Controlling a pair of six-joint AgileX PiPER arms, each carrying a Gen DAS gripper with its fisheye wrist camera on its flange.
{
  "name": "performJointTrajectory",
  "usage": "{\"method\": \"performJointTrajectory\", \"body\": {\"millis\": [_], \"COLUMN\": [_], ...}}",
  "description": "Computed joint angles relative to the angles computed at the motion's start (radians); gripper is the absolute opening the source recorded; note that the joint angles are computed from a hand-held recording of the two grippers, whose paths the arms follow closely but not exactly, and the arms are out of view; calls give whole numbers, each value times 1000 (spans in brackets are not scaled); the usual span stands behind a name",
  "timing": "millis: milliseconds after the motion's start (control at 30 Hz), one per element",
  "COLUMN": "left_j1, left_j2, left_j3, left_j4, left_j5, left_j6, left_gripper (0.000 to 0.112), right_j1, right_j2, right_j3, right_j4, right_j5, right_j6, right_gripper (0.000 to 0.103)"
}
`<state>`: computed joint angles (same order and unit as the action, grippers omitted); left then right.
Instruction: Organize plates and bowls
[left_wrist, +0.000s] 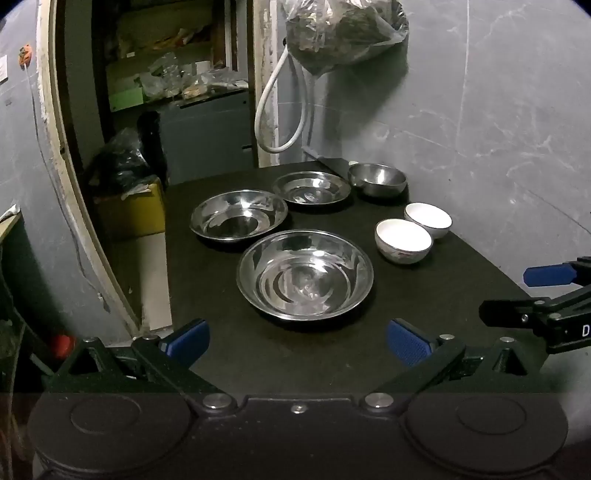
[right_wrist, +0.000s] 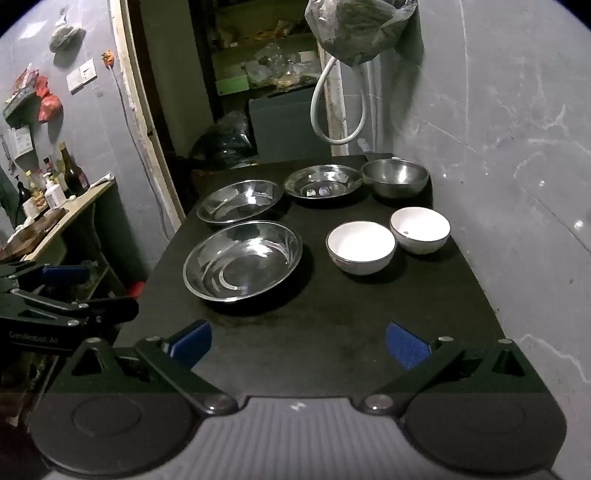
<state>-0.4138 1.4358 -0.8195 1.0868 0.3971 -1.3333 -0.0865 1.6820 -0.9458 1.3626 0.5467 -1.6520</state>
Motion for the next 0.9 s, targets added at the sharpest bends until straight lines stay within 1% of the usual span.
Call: {"method": "performJointTrajectory", "body": {"millis": [267,300,433,467,600,633,733,900], "left_j1": [2,-12,-21,-2,-1,5,11,11], "left_j2": [7,14,21,4,5,12,13,16], "left_j3": [-14,-8,-17,-10,-11,-5,0,-3], "left_j4": [-21,14,0,-27,-28,-1,4,2], "left_j5": [8,13,23,11,8,-3,-12,-12], "left_j6": [26,-5,4,42,44,18,16,19], "left_gripper": [102,102,102,102,102,102,102,102], "right_j1": [-2,-3,-5,-7,8,8,16,10], "right_j2": [8,8,26,26,18,17,13,12], "right_j3": [-6,-6,-25,-25,-12,-10,-4,-5], "right_j4": [3,2,-6,-7,6,8,12,8], "right_j5": [15,17,24,27,12,12,1,7], "right_j6": [-2,-3,1,-1,-2,-4,-3,1], "right_gripper": [103,103,103,103,103,103,103,103]}}
